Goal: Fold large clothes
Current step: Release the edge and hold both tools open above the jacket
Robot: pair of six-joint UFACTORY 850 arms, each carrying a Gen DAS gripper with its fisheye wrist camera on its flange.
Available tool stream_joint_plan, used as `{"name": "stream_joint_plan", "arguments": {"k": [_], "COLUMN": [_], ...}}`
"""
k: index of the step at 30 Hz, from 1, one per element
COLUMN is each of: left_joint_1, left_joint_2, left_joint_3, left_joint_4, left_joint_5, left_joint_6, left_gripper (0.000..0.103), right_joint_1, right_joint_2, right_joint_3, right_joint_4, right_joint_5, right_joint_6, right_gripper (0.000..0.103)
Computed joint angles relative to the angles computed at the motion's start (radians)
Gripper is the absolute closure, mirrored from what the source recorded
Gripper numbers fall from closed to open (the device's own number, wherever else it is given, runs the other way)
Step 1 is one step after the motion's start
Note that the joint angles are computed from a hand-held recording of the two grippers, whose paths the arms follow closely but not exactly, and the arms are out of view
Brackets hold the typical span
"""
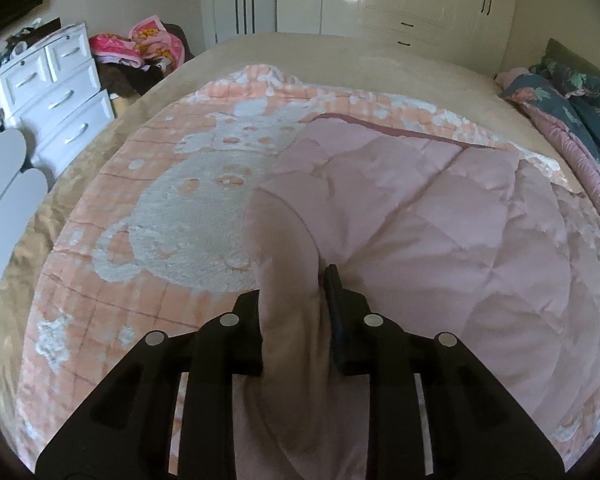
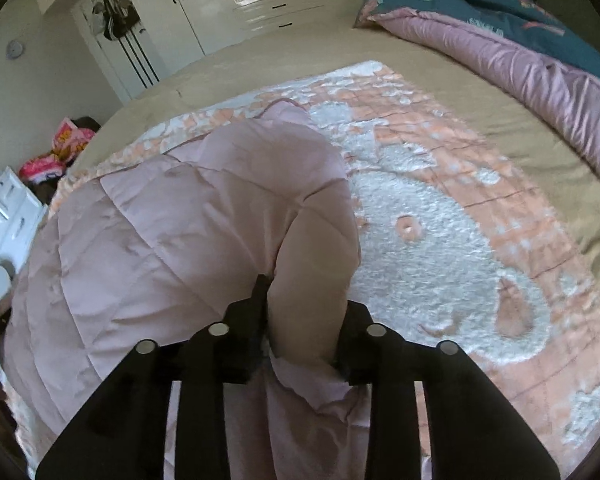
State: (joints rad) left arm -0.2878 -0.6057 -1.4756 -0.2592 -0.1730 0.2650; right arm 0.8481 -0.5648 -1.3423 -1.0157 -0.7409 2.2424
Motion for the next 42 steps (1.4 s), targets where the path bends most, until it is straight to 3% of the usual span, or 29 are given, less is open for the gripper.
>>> {"name": "stream_joint_plan", "arguments": {"k": [2,5,7,9,12,18,21,33,42], "left_joint_1": [-0.001,0.002,0.000,0.003,0.007,0.014,0.020,0.054,0.085], "left_joint_2": [0.008,0.025,0.041,0.062,0.098,0.168,0.209,0.352,0.462], "left_joint_3": [0.006,0.024,0.040,0.060,0.093,0.152,0.185,0.303,0.403], "left_joint_4": [0.064,0.071,0.139,0.115,-0.058,-0.384,-0.549,-0.898,-1.055], "left_joint_5": [-0.004,0.000,0.006,0.011,0.022,0.010,0.001,-0.050,-0.116], "left_joint_6": [-0.067,-0.076,-0.138,-0.115,0.052,0.372,0.530,0.853,0.997], "left_gripper": [0.081,0.077,0.072,0.059,0.039,0.013,0.009,0.009,0.009], "right_joint_1": [0.008,0.031,0.050,0.074,0.111,0.162,0.185,0.283,0.348], "right_joint_2": [0.005,0.025,0.040,0.053,0.079,0.112,0.113,0.108,0.092], "right_joint_3": [-0.002,0.018,0.036,0.046,0.067,0.062,0.038,-0.049,-0.106], "right_joint_4": [0.018,0.009,-0.015,-0.037,-0.097,-0.128,-0.131,-0.152,-0.155], "right_joint_5": [-0.020,-0.035,-0.044,-0.069,-0.111,-0.173,-0.211,-0.350,-0.449], "right_joint_6": [-0.013,0.045,0.091,0.126,0.216,0.231,0.194,0.125,0.100], "right_gripper": [0.061,0.030,0.027,0.021,0.007,0.004,0.004,0.004,0.004]}}
